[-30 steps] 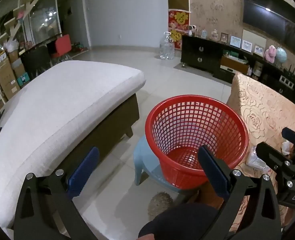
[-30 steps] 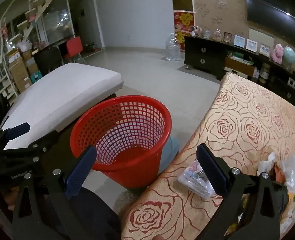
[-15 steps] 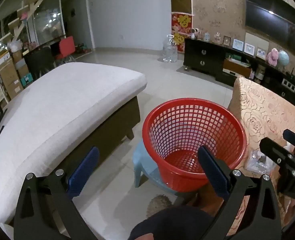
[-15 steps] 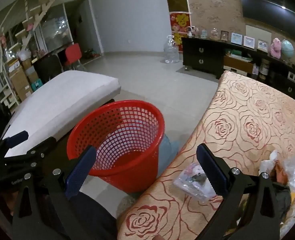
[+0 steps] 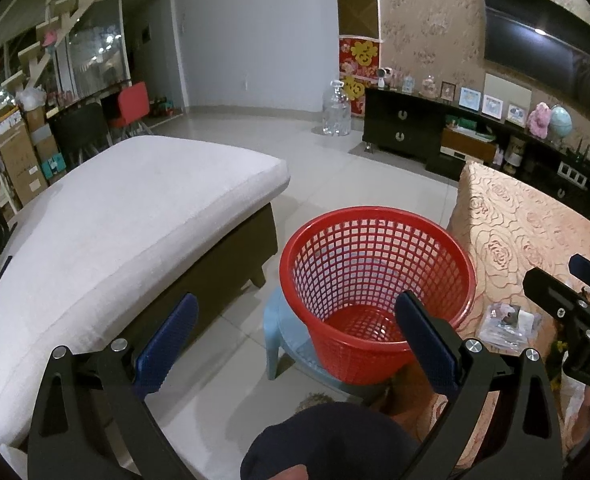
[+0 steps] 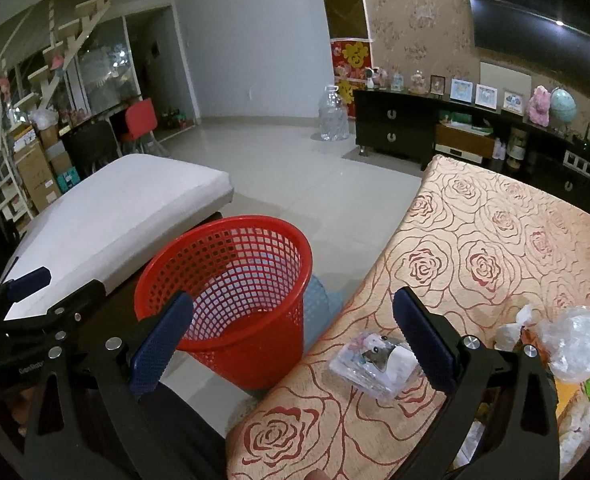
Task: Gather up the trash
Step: 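Move both tools from the red wastebasket toward the trash on the table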
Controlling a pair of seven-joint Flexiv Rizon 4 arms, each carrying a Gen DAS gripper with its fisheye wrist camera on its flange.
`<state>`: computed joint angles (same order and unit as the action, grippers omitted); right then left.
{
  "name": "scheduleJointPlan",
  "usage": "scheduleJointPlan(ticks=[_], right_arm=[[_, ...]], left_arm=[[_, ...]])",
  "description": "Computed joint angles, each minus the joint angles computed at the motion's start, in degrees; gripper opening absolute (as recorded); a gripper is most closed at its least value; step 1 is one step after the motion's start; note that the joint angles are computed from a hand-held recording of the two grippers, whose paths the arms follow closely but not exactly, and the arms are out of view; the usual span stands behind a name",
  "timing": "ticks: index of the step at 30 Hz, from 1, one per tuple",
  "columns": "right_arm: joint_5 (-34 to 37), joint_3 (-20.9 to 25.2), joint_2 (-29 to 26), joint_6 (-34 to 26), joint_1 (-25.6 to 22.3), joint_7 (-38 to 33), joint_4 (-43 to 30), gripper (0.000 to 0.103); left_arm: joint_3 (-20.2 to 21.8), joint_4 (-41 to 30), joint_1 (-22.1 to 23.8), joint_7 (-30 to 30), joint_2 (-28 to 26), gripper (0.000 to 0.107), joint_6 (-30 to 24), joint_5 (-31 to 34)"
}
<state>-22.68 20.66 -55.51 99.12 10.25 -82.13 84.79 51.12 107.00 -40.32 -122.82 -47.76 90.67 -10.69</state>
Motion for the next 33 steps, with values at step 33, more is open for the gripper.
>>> scheduleJointPlan(ticks=[33], right_arm=[[-2.25, 2.35, -0.37, 1.58, -2.69, -2.50, 2.57, 0.097]], left_arm=[[1.47, 1.53, -2.08, 0.06, 1.00, 0.095, 0.11, 0.22]])
